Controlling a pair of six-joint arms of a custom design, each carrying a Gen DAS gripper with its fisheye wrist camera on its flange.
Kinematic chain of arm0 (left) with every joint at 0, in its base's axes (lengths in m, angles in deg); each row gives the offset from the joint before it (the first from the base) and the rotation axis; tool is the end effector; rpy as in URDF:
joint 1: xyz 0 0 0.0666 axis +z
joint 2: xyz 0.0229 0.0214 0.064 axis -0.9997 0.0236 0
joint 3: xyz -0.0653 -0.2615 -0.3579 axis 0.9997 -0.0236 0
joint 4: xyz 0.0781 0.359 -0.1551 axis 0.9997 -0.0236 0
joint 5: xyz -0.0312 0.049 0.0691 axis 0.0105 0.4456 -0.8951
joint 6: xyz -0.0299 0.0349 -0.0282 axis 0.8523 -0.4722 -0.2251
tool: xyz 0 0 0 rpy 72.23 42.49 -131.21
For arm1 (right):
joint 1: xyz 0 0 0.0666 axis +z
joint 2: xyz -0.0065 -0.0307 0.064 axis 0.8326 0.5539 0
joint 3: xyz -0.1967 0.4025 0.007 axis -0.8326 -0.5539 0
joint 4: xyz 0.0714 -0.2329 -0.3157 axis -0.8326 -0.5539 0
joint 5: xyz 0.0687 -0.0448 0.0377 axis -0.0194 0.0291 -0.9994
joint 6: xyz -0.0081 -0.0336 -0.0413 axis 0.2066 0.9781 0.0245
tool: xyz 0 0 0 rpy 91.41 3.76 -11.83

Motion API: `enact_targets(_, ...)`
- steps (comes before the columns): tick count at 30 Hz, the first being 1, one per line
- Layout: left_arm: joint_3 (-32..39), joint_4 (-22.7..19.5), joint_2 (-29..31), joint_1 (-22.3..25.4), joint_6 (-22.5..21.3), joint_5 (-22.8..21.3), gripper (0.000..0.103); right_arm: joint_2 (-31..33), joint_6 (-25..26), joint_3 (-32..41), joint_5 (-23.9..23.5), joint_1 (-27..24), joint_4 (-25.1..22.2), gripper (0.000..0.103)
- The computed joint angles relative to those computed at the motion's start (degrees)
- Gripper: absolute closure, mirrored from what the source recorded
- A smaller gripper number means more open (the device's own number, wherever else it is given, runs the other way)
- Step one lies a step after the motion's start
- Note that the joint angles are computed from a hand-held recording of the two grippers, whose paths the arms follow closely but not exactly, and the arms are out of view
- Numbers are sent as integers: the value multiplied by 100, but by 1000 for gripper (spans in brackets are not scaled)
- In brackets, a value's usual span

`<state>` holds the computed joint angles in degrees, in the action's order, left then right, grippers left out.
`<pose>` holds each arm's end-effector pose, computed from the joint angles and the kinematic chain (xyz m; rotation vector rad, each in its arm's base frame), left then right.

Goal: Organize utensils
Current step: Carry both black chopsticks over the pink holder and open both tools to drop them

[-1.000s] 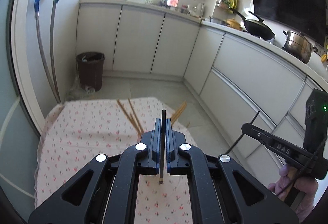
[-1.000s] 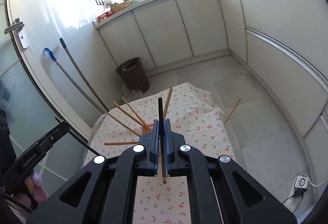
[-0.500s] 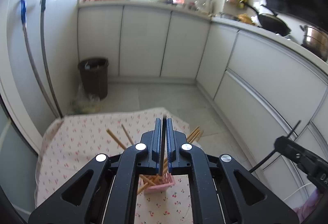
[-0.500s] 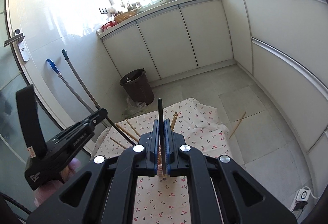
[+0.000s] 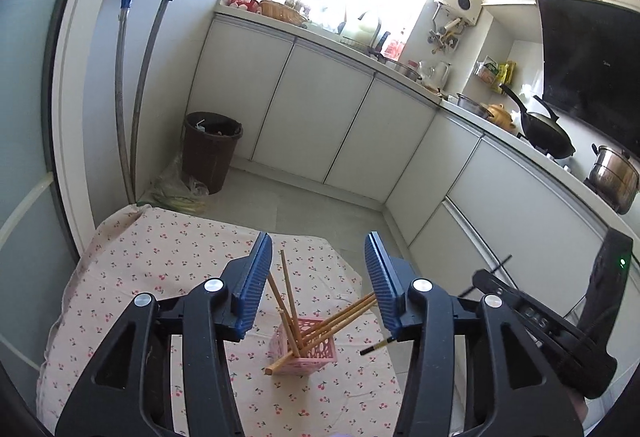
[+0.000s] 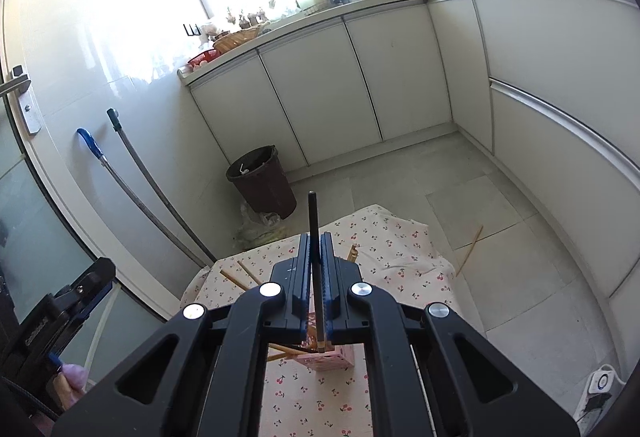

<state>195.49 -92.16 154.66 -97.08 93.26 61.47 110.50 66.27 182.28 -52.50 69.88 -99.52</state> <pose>0.5736 -0.0868 0.6389 -0.2523 2.0103 -0.3908 0.6327 0.1561 0.6128 0.0713 2.1232 0.4926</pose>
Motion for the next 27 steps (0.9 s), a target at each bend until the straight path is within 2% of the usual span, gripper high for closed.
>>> enact_targets(7, 103, -245, 163, 5, -160, 112, 57, 580, -36, 576, 149, 179, -342, 98)
enact_targets(12, 110, -336, 203, 32, -208, 155, 57, 803, -172, 696, -187, 210, -345, 91)
enact_targets(18, 51, -393, 131, 1, -315, 84, 57, 544, 66, 417, 9, 285, -306, 91)
enact_targets(22, 2, -548, 90, -155, -595, -191, 53, 302, 298, 98, 273, 328, -317, 90)
enact_targets(26, -154, -621, 34, -297, -813, -499, 49, 20, 461, -374, 509, 355, -262, 76)
enact_targets(27, -188, -656, 25, -327, -852, -545, 48, -37, 478, -480, 533, 351, -260, 75)
